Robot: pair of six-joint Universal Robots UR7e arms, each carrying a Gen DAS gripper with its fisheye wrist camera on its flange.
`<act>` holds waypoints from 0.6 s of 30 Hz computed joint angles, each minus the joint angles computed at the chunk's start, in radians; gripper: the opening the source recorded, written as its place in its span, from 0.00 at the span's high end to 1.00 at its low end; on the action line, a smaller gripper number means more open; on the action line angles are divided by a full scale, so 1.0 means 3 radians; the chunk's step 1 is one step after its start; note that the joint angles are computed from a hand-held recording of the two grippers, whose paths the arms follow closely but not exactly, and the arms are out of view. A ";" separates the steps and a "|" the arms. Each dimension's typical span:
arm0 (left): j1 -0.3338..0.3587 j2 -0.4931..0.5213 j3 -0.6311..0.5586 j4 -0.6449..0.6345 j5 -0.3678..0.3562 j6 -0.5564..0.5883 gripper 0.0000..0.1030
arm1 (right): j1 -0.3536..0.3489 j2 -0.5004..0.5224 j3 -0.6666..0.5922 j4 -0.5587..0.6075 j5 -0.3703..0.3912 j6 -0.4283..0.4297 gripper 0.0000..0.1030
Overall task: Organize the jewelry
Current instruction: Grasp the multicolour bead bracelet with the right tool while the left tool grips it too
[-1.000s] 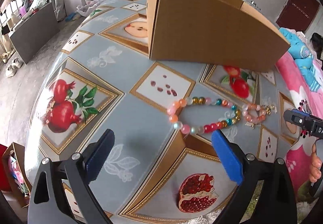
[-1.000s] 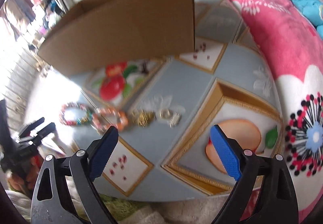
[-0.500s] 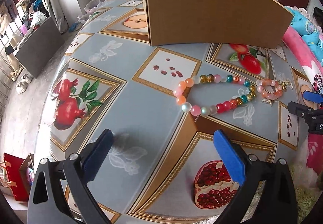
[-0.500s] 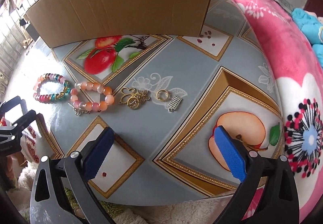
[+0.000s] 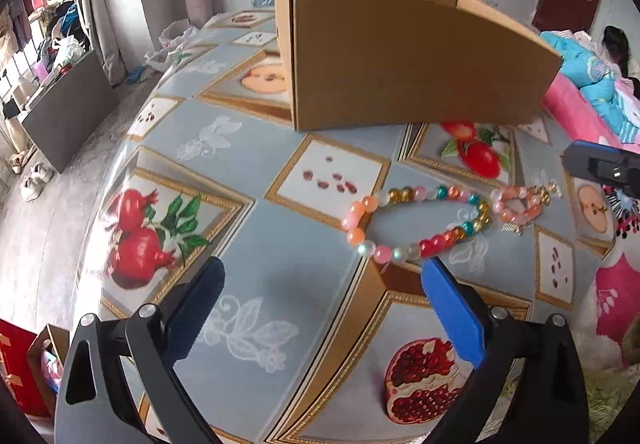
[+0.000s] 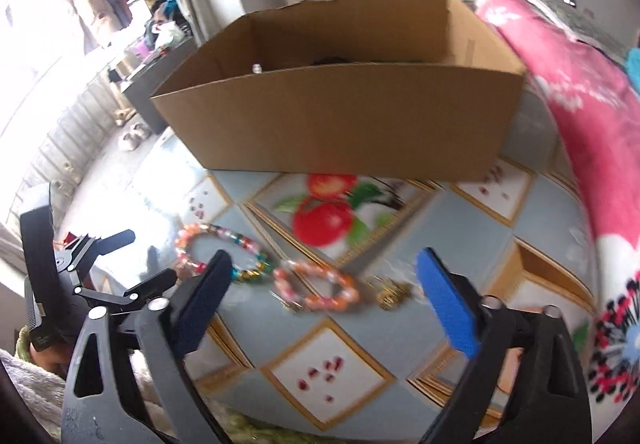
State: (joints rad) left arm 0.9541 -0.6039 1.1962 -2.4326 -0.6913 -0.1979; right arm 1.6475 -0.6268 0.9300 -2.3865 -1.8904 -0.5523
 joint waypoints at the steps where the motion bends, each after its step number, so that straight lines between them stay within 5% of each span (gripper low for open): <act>1: -0.0005 0.0013 -0.0005 -0.0174 -0.0030 0.0178 0.11 | 0.0016 0.0054 -0.0086 0.0070 -0.0008 -0.0021 0.32; 9: 0.0068 0.0179 -0.0367 0.0013 -0.0319 0.0472 0.47 | 0.0072 0.0469 -0.0714 0.0804 -0.0028 -0.0299 0.67; 18: 0.0092 0.0324 -0.0612 0.0433 -0.0224 0.0572 0.68 | 0.0151 0.0669 -0.0887 0.0956 -0.0316 -0.0766 0.81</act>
State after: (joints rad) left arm 0.9816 -0.5067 1.0127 -2.3027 -0.7585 -0.0265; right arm 1.6927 -0.4261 0.6639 -2.0996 -1.9851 -0.7823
